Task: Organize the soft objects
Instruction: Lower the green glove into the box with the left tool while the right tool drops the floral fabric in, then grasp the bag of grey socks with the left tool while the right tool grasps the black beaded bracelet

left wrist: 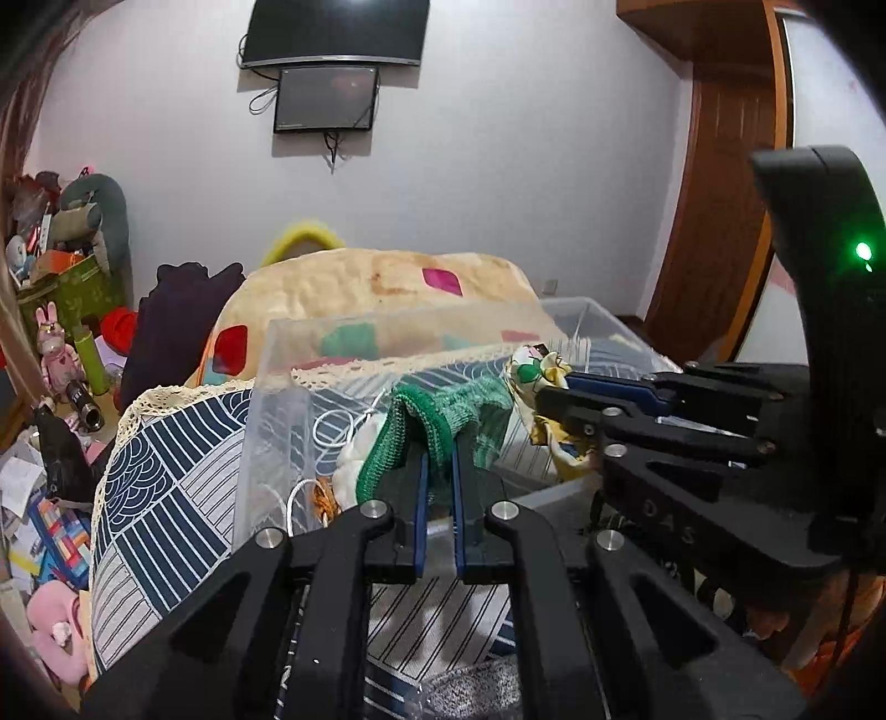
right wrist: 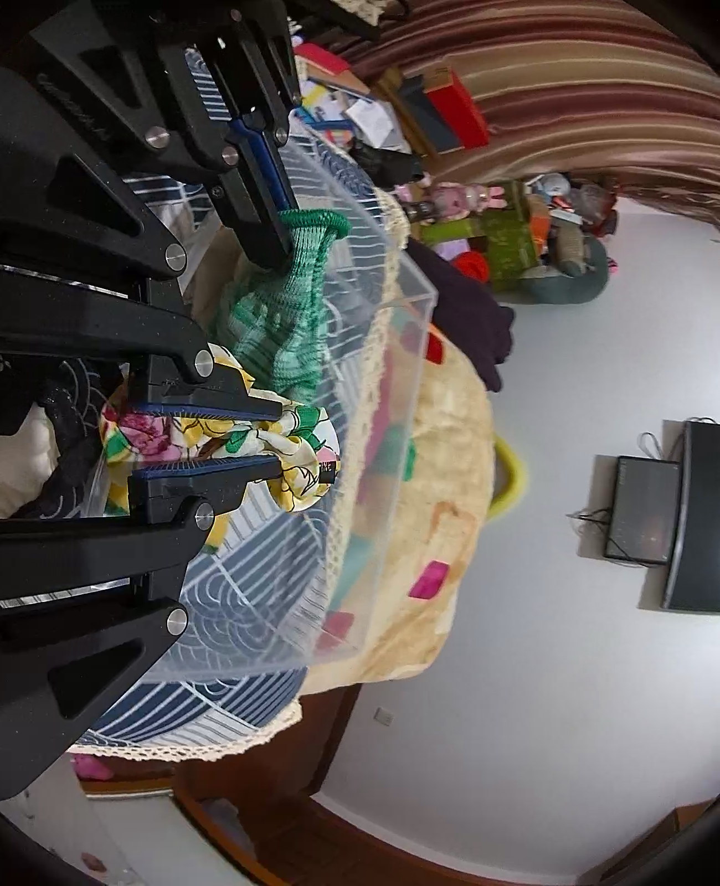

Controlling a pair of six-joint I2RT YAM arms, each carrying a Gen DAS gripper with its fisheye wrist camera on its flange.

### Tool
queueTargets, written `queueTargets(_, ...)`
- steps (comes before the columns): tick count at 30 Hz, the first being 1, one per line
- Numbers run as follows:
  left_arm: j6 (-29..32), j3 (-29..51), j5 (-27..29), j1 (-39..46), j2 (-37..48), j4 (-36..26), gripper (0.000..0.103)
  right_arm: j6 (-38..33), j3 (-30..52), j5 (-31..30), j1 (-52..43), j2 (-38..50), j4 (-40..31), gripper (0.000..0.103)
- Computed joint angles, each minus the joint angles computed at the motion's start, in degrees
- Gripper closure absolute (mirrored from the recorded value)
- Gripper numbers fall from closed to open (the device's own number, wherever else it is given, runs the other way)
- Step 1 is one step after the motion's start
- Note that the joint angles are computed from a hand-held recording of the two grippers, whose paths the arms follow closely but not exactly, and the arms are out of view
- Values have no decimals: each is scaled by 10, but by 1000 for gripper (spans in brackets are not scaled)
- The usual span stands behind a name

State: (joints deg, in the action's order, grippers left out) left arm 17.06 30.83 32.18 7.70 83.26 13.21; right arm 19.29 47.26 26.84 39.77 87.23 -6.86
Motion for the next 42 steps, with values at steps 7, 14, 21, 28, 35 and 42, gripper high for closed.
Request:
queueTargets(7, 13, 2, 4, 9, -3, -29, 82, -3, -6, -16, -7, -11, -17, 84)
queueTargets(14, 16, 5, 41, 48, -18, -59, 55, 5, -37, -10, -7, -53, -9, 58)
queueTargets(21, 23, 4, 77, 89, -58, -92, 45, 14, -63, 43, 29, -114, -21, 51)
queueTargets(28, 51, -26, 119, 132, -138, -122, 25, 26, -102, 90, 68, -195, -26, 38)
queueTargets(35, 84, -71, 139, 159, -180, -134, 6, 65, -137, 151, 117, -244, -52, 22)
queueTargets(42, 132, -90, 130, 152, -140, -164, 5, 142, -176, 157, 147, -242, -75, 22)
